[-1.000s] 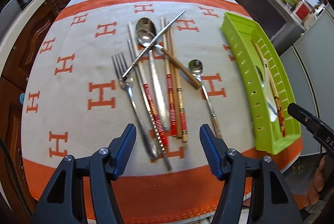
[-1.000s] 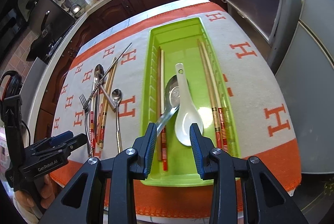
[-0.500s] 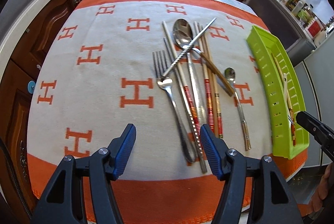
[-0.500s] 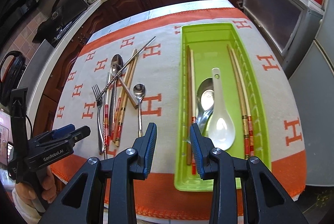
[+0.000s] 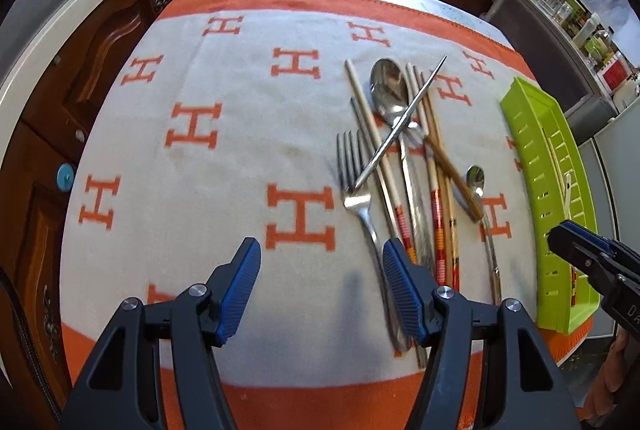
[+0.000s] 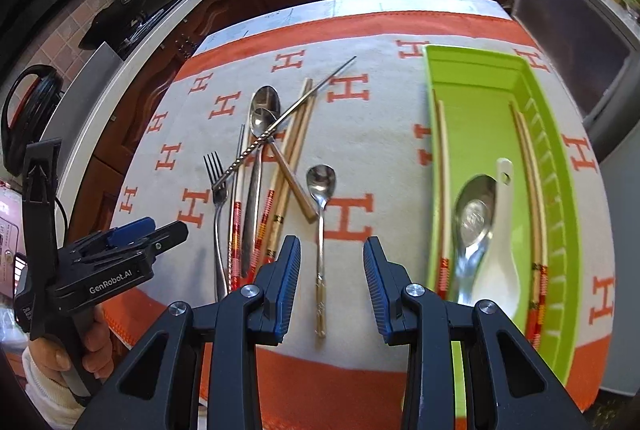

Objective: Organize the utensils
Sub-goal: 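Lower the left tool onto the long twisted silver rod and grasp it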

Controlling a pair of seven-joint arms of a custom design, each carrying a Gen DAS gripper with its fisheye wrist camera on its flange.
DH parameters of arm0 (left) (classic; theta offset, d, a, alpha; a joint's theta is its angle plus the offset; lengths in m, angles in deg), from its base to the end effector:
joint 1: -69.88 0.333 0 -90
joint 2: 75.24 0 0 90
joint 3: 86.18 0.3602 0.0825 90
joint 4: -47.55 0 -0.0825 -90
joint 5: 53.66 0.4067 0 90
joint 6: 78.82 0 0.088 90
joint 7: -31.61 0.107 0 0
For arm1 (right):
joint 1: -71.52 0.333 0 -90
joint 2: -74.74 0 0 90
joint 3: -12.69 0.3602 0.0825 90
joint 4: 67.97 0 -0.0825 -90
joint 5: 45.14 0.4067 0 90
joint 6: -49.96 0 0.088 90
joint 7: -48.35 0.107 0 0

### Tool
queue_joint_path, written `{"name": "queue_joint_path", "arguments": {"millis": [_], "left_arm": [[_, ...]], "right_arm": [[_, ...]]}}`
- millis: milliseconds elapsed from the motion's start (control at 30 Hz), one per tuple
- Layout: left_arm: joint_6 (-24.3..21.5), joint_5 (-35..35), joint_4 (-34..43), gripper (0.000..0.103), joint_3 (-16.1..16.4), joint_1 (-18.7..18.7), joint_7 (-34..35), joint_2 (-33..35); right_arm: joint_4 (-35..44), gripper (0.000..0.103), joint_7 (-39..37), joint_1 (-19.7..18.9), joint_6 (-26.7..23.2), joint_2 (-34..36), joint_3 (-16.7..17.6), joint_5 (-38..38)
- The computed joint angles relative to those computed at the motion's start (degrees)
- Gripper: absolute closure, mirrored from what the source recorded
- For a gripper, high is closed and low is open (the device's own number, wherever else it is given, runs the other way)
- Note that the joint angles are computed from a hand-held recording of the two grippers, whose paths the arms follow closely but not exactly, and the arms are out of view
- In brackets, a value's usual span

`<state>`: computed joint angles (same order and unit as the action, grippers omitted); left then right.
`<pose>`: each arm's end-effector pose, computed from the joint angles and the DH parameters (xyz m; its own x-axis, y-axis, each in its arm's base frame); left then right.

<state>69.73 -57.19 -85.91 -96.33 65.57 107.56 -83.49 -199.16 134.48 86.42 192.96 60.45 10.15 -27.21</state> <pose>0.5161 -0.1344 0.4696 0.0116 -0.9927 0.1199 -0.9248 -0.0563 -0.3762 0.5058 0.1075 0.5342 0.1297 -0.9576 -0.2571 -0.9071 -0.0099 -0.4207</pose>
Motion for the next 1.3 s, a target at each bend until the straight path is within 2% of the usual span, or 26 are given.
{"name": "queue_joint_path", "arguments": {"millis": [67,200,333,367,433,600,767,900,1067,1300], "left_arm": [[0.8,-0.4,1.5,0.041,0.1,-0.3,1.6,1.3],[2.6,-3.1,5.9,0.043,0.5,-1.5,9.5,5.7],[3.3,-6.4,10.0,0.063,0.5,-2.2,19.2,10.2],[3.3,-6.6,10.6,0.066,0.5,-2.2,20.4,11.0],[3.0,-6.0,12.2,0.075,0.6,-2.4,21.8,12.9],[1.2,-5.0,14.8,0.09,0.7,-3.0,23.3,15.7],[1.1,-4.7,16.0,0.091,0.7,-3.3,24.6,16.9],[-1.6,-5.1,18.2,0.09,0.5,-3.5,25.8,18.4],[-0.7,-4.5,18.0,0.096,0.9,-4.0,23.9,18.5],[-0.7,-13.8,14.8,0.1,0.5,-1.7,24.5,15.2]], "right_arm": [[1.8,0.07,-0.7,0.4,-0.1,1.7,-0.3,1.5],[5.2,0.07,-1.9,0.0,-0.4,4.8,-0.3,4.7],[6.7,0.07,-2.8,-1.0,-0.1,6.3,0.3,6.1],[6.8,0.07,-3.1,-1.2,-0.2,6.5,0.4,6.4],[7.0,0.07,-3.5,-1.6,-0.5,7.0,0.6,6.9],[6.9,0.07,-3.9,-2.5,-0.9,8.0,0.9,7.8],[6.6,0.07,-4.4,-3.1,-0.7,8.7,1.2,8.6],[6.6,0.07,-4.9,-3.3,-0.5,9.0,1.4,9.3],[6.2,0.07,-4.8,-3.3,-0.2,8.6,1.7,9.2],[6.4,0.07,-5.0,-2.8,0.2,8.1,1.7,8.9]]}}
